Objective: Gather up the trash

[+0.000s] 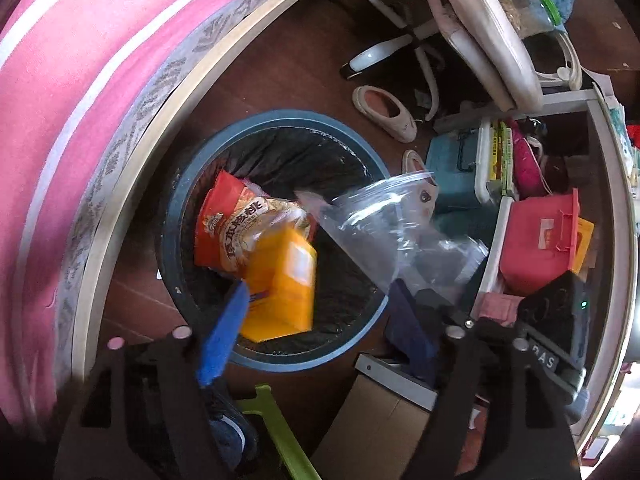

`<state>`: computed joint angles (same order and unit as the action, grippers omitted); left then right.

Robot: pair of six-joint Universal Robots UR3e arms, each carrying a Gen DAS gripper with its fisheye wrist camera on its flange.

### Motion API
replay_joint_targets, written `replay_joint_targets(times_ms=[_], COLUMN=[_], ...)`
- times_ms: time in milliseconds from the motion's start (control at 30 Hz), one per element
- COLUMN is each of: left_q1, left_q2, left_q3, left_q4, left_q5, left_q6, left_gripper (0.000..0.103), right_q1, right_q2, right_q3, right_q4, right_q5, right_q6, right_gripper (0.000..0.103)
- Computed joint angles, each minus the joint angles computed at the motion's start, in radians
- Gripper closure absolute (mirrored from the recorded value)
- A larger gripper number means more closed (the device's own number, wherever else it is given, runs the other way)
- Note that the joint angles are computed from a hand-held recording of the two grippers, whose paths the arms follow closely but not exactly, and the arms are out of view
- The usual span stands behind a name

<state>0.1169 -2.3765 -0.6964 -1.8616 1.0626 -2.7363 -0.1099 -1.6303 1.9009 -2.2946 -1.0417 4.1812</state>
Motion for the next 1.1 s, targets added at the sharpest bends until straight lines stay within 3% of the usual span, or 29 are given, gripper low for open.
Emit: replay_joint_targets(times_ms=[100, 233, 433, 567, 900, 1100], left_q1=[0.000, 0.003, 0.015, 0.060, 0.291, 0.503], left_q2=[0.002, 0.033, 0.122, 0.236, 0.525, 0.621], left_q3=[0.006, -0.015, -0.070, -0.151, -0.223, -0.192], left_q4=[-0.002, 0.015, 0.042, 0.072, 0.032, 0.011], left_q5=[0.009, 0.007, 0.023, -0.038, -0.172, -0.195], left_q6=[-0.002, 0.013, 0.027, 0.055, 0.166, 0.207], left_gripper=[0.026, 0.021, 0.018, 0.015, 0.014, 0.013], right_q1=[0.012, 0.005, 0.047, 0.110, 0.401, 0.516], right_q2=[-0.003, -0.024, -0.061, -0.075, 0.109, 0.360], right_q3=[-0.025, -0.030, -0.047, -0.138, -0.643, -1.055], right_q4=[0.040, 0.065, 0.055, 0.081, 0.141, 0.224], right_q5=[-0.031, -0.031, -0.073, -0.159, -0.414, -0.402], right_q6=[-0.012, -0.030, -0.022, -0.049, -0.151, -0.215], right_gripper=[0.031, 0.021, 0.017, 0.017, 0.014, 0.012])
